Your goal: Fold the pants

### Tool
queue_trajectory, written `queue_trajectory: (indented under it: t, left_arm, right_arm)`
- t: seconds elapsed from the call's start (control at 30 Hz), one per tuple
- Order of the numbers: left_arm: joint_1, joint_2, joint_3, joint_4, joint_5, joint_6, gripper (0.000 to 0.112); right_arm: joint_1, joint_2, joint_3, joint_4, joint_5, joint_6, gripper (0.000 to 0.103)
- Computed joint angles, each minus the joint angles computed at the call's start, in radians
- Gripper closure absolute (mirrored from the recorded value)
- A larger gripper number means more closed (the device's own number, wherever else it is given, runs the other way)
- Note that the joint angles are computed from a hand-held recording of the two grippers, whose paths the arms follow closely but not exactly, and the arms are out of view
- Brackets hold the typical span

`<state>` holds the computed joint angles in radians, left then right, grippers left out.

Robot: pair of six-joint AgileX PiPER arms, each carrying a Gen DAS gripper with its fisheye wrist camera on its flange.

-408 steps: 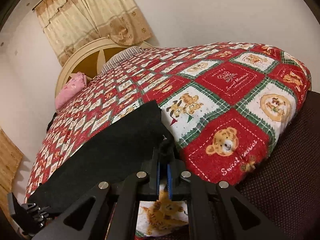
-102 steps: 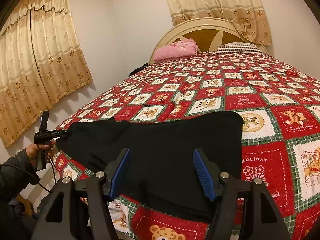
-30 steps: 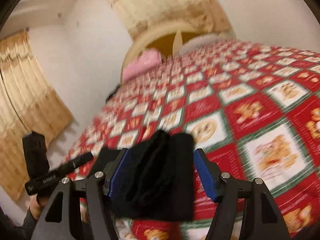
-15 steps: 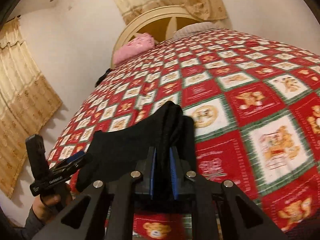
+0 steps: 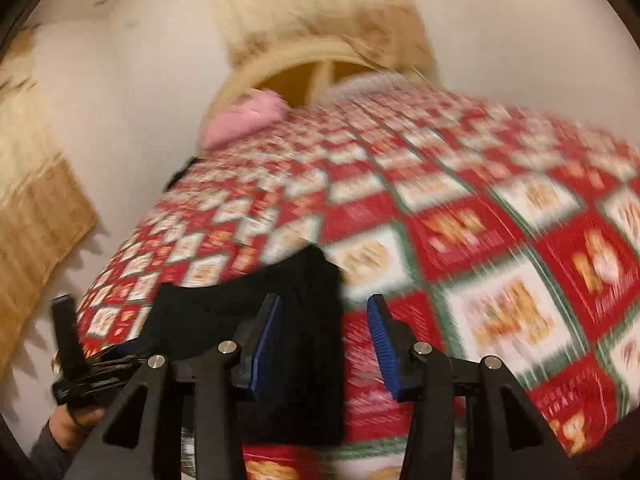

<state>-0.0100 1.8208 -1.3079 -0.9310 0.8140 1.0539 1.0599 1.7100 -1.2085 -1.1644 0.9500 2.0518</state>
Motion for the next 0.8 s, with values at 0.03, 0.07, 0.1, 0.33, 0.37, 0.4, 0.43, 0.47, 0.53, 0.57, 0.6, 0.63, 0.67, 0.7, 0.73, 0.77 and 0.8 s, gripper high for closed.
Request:
queue_trajectory:
  t: [0.03,0.07,0.1,0.33,0.37,0.4,0.43,0.47,0.53,0.57,0.6,0.63,0.67,0.7,0.73,0.77,0.8]
  left_arm:
    - [0.0,0.001,-0.002,0.0,0.0,0.0,0.014]
    - [0.0,0.001,-0.002,0.0,0.0,0.0,0.014]
    - [0.0,0.001,-0.002,0.001,0.001,0.0,0.013]
    - [0.009,0.009,-0.009,-0.002,0.017,0.014,0.012]
    - [0.009,0.009,-0.007,-0.002,0.017,0.016,0.012]
    - [0.01,0.008,-0.006,-0.001,0.017,0.018,0.012]
    - [0.009,0.008,-0.007,0.0,0.016,0.016,0.012]
    - [0.008,0.008,-0.008,0.002,0.017,0.014,0.012]
    - [0.01,0.007,-0.009,0.006,0.02,0.013,0.012]
    - [0.01,0.008,-0.01,0.008,0.021,0.011,0.012]
    - [0.011,0.008,-0.012,0.012,0.023,0.009,0.012]
    - [0.012,0.005,-0.011,0.015,0.024,0.009,0.012]
    - [0.012,0.004,-0.01,0.02,0.023,0.007,0.012]
    - [0.013,0.003,-0.012,0.025,0.025,0.005,0.012]
    - [0.014,0.004,-0.014,0.03,0.026,0.003,0.012]
    - [0.019,0.004,-0.019,0.034,0.032,0.0,0.012]
    - [0.021,0.005,-0.024,0.038,0.036,-0.006,0.012]
  right_arm:
    - [-0.008,0.018,-0.034,0.005,-0.023,-0.054,0.057]
    - [-0.015,0.046,-0.074,0.012,-0.045,-0.115,0.057]
    - [-0.018,0.07,-0.103,0.017,-0.054,-0.151,0.057]
    - [-0.086,0.123,-0.104,0.153,-0.129,-0.239,0.057]
    - [-0.093,0.103,-0.059,0.12,-0.173,-0.19,0.057]
    - [-0.095,0.09,-0.033,0.096,-0.194,-0.162,0.057]
    - [-0.096,0.08,-0.019,0.086,-0.207,-0.15,0.057]
    - [-0.095,0.079,-0.019,0.086,-0.208,-0.152,0.057]
    - [-0.094,0.089,-0.033,0.1,-0.199,-0.175,0.057]
    - [-0.092,0.098,-0.046,0.109,-0.189,-0.194,0.057]
    - [-0.09,0.106,-0.055,0.114,-0.179,-0.207,0.057]
    - [-0.088,0.112,-0.06,0.113,-0.173,-0.212,0.057]
    - [-0.083,0.114,-0.06,0.107,-0.166,-0.21,0.057]
    - [-0.08,0.116,-0.06,0.103,-0.162,-0.211,0.057]
    - [-0.079,0.118,-0.06,0.1,-0.161,-0.213,0.057]
    - [-0.077,0.117,-0.056,0.097,-0.16,-0.215,0.057]
    - [-0.077,0.116,-0.053,0.096,-0.161,-0.216,0.056]
